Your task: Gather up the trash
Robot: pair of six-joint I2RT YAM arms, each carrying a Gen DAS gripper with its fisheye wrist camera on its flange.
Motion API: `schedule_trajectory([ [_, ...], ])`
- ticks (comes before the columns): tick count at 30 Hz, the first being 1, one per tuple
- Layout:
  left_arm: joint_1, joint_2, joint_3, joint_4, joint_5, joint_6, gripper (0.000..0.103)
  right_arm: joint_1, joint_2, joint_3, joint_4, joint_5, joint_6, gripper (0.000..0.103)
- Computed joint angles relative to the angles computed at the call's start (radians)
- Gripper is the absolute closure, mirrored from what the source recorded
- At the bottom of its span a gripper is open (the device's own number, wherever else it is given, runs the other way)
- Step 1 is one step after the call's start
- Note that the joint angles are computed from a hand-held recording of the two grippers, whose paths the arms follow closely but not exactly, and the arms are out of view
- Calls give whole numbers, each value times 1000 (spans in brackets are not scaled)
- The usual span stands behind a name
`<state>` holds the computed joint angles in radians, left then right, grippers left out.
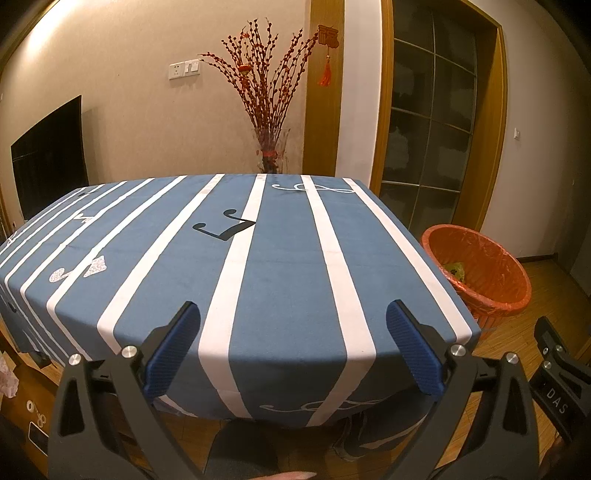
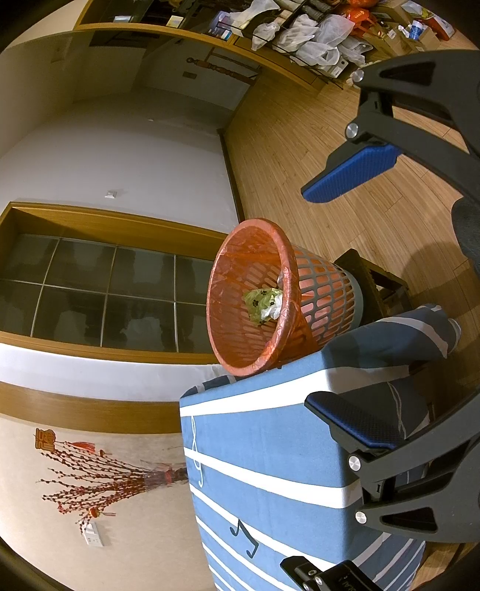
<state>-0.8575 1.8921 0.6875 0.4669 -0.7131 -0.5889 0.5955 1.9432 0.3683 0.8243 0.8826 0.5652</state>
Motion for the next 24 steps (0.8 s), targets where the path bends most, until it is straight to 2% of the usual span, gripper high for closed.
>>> schedule_trajectory([
  [24,17,2,-3,2,20,8,4,0,-1,1,-3,-2,-1,3],
])
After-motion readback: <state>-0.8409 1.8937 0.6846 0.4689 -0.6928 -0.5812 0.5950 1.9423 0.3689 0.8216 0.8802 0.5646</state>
